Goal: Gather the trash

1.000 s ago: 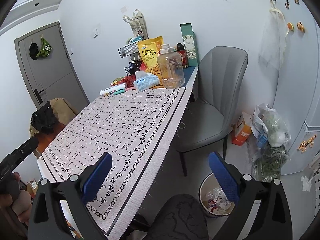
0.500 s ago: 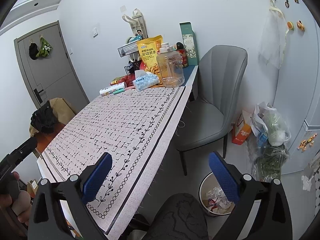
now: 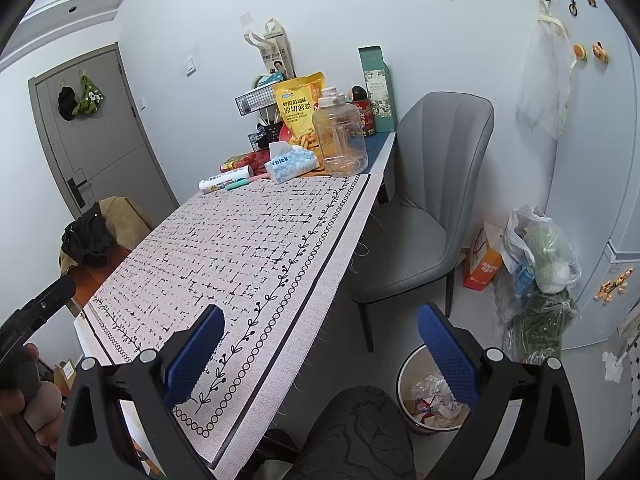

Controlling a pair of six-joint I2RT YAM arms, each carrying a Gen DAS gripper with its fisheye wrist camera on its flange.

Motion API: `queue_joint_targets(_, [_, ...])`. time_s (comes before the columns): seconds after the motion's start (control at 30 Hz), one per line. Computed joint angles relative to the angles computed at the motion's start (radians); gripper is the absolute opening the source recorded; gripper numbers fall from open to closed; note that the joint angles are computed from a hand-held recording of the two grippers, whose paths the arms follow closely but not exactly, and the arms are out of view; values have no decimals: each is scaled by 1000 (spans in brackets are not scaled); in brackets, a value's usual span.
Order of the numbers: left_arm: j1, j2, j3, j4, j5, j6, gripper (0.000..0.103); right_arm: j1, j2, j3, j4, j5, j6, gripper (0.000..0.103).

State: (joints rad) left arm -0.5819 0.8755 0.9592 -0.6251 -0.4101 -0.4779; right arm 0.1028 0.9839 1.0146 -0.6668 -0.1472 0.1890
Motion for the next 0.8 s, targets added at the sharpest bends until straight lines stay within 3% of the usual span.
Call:
queue_joint_targets(0.43, [-17,13,-3,2,-18,-9,97,-5,22,1,0,-3,-8,95])
queue_joint_targets(0.8, [132,-3,-86,55,116,-6,97,150,172,4,45,68,-37,95])
